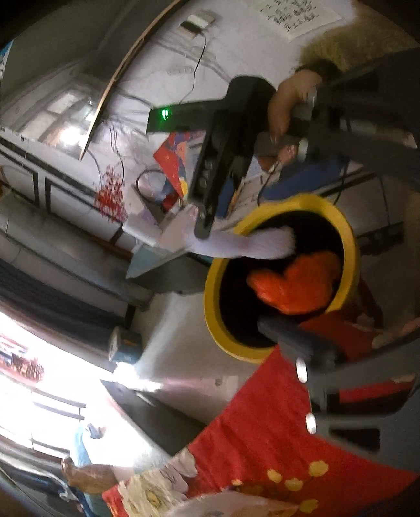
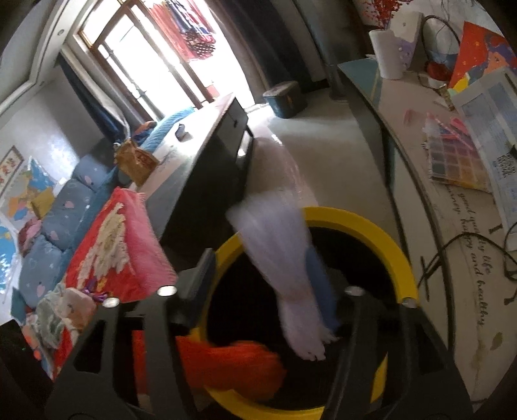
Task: Collect trash
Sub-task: 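Open both tools to drop the red bag and mesh net into the bin, then move both open tools back to the trash pile on the bedspread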
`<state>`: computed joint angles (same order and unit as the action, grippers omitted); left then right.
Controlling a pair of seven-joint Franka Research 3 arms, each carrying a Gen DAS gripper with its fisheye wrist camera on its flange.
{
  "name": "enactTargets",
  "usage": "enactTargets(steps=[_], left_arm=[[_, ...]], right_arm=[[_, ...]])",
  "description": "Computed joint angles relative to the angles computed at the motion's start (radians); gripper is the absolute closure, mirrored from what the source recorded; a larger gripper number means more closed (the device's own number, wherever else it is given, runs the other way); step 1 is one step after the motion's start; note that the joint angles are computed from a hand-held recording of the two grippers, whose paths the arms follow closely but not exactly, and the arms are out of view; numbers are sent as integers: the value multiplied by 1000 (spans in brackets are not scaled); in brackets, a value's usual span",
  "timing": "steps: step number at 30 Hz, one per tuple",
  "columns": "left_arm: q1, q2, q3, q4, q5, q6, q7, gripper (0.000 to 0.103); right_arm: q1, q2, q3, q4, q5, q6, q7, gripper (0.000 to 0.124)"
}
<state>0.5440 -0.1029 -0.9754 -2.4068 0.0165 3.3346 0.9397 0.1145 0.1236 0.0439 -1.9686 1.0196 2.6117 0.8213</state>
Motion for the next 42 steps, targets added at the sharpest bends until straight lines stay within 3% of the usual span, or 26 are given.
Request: enactTargets(steps=[1,3,13,18,27,42], left_arm=[[68,-17,-68,-2,-9,-10,1,24],[115,-44,-108,-9,7,-23,-26,8],[85,-261,-12,-99,66,-47,-189,7],[58,-364,44,-143,104,-74,-257,7],[12,-549,140,-238,179,-119,-376,7],[-57,-725,304,-360,308,-201,-559,7]], right_arm=[[2,-1,0,-2,-7,11,1,66],[7,-7,1,-12,-16,45,-5,61],[50,-82,21,-71,87,136,-212,52],[81,-125,12,-93,154,112,-308,48],[127,-186,-5,-126,194,52,-372,48],[199,-279,-15,-201,253,-1,-466,48]])
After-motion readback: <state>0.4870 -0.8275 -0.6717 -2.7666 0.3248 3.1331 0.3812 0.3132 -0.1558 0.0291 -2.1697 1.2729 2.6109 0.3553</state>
